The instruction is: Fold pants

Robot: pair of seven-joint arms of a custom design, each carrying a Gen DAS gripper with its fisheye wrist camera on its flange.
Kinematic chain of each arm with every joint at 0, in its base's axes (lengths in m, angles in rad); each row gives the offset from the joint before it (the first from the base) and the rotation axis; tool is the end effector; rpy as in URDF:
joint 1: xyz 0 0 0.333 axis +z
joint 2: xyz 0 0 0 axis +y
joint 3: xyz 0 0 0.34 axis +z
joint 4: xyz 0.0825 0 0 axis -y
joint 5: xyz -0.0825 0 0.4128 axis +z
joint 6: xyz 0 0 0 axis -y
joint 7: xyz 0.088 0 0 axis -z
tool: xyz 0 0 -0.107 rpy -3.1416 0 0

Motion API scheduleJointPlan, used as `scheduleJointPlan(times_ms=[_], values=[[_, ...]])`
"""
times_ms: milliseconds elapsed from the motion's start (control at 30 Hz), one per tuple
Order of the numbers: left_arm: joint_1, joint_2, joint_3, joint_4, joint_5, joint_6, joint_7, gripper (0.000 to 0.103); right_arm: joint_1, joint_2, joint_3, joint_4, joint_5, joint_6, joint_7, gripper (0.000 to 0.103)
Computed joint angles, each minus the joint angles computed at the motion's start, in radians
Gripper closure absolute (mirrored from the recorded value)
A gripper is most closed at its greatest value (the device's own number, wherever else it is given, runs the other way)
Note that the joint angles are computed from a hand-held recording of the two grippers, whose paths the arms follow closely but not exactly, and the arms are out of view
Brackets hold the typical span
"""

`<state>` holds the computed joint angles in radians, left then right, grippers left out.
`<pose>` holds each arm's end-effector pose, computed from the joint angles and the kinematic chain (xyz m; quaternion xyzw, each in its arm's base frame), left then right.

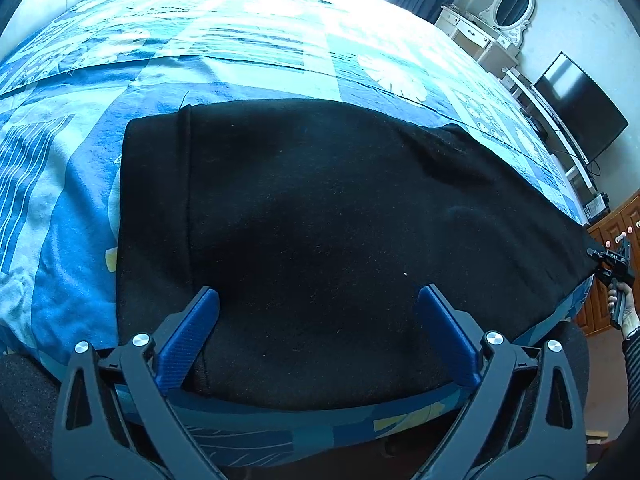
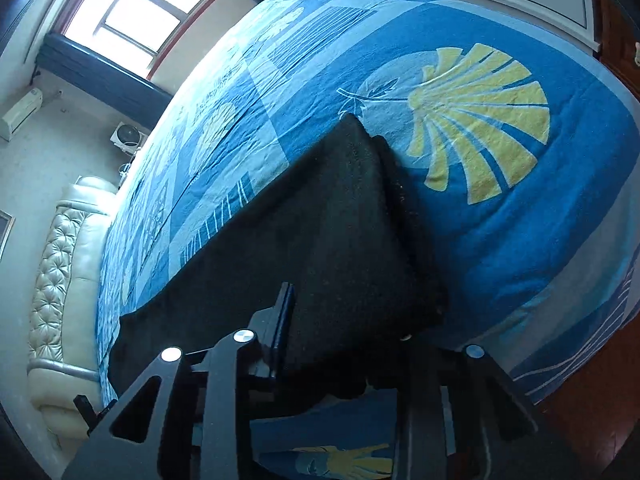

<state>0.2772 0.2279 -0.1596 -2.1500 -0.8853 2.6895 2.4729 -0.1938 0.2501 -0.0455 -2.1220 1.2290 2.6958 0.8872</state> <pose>0.6028 0.0986 0.3222 -0.6683 0.6833 -0.2879 0.0596 0.5875 -0.1749 0.3146 -0.4316 0.8308 -0.0238 0.3506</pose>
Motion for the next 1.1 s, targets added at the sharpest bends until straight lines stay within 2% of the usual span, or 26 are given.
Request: scheduleJointPlan(times_ms=[100, 233, 433, 567, 700, 867, 1100], values=[[0.011, 0.000, 0.000, 0.009, -0.018, -0.031, 0.010, 0.004, 0.017, -0.031, 0.029, -0.007, 0.121, 0.055, -0.067, 0.078], [0.025, -0.007, 0.010, 0.016, -0.056, -0.084, 0.032, 0.004, 0.068, -0.098, 0.041, -0.012, 0.257, 0.081, -0.165, 0.078], [0.009, -0.037, 0.031, -0.005, -0.052, -0.066, 0.050, 0.004, 0.196, -0.204, 0.054, -0.007, 0.250, 0.128, -0.215, 0.078], [0.002, -0.054, 0.046, -0.018, -0.031, -0.059, 0.049, 0.004, 0.278, -0.224, 0.072, 0.029, 0.238, 0.142, -0.240, 0.079], [0.007, -0.046, 0.062, -0.006, -0.016, -0.064, 0.004, 0.004, 0.352, -0.182, 0.103, 0.092, 0.175, 0.162, -0.208, 0.079], [0.024, -0.034, 0.063, 0.013, -0.009, -0.066, -0.044, 0.004, 0.418, -0.073, 0.152, 0.178, 0.042, 0.189, -0.135, 0.079], [0.026, -0.047, 0.057, -0.001, -0.002, -0.057, -0.029, 0.004, 0.467, 0.083, 0.199, 0.267, -0.205, 0.223, 0.081, 0.079]])
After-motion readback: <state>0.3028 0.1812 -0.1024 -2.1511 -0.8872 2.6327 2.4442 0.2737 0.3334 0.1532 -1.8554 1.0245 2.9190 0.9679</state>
